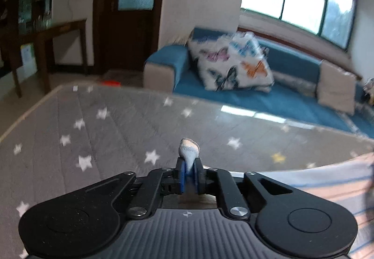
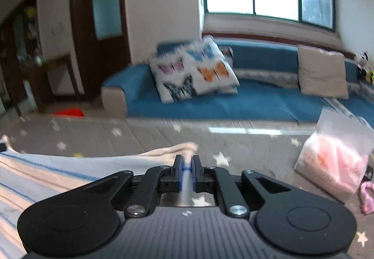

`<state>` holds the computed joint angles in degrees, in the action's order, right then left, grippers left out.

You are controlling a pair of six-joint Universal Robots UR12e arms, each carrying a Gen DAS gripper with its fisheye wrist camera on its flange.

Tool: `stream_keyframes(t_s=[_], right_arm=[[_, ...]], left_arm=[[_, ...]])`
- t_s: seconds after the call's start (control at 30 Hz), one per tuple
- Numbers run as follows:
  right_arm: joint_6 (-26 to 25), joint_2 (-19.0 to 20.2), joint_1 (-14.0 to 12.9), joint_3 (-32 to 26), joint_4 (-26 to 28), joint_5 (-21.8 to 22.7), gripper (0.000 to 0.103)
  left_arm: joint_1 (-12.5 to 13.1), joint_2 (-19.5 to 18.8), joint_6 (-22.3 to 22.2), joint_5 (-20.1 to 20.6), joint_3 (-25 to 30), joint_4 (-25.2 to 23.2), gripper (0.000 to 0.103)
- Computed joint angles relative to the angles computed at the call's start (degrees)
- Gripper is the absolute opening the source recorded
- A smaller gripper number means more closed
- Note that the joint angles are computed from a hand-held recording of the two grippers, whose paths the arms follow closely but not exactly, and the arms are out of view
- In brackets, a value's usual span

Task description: Fold clothes

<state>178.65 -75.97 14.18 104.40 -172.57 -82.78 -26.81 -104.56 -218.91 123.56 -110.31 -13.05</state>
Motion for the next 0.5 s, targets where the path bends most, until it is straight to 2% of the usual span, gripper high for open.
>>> stream_keyframes(t_s=[0.07, 0.13, 0.17, 0.2, 0.23, 0.37, 0.5], right_arm=[[0.18, 0.65, 0.16, -1.01, 4.01, -0.75, 0.009], [-0.56, 0.80, 0.12, -0.98, 5.14, -0.38, 0.010], [-0.95, 0.78, 0.10, -0.77, 5.34, 0.15, 0.018], [-0.98, 0.78, 0.10, -0.65, 5.29, 0.23, 0.030], [-1.17, 0.80, 0.15, -0.51, 5.18, 0.31, 0.034], [-0.97, 0.99, 0.35, -0.52, 5.41, 0.28, 0.036], [-2.57, -0.10, 0.68, 0.37, 6.15, 1.01, 0.050]], left_arm=[[0.34, -0.07, -0.72, 0.14, -0.03, -2.10, 0.018], [0.53, 0.25, -0.60, 0.00, -0.53, -2.09, 0.044], [0.51, 0.41, -0.94, 0.37, -0.72, -2.14, 0.056], [0.46, 0.44, -0.70, 0.83, -0.89, -1.59, 0.056], [0.55, 0.53, -0.44, 0.58, -1.00, -1.51, 0.057], [0.79, 0.42, -0.58, 0.05, -0.43, -5.15, 0.060], [0.64, 0.56, -2.29, 0.59, -0.16, -9.90, 0.066]])
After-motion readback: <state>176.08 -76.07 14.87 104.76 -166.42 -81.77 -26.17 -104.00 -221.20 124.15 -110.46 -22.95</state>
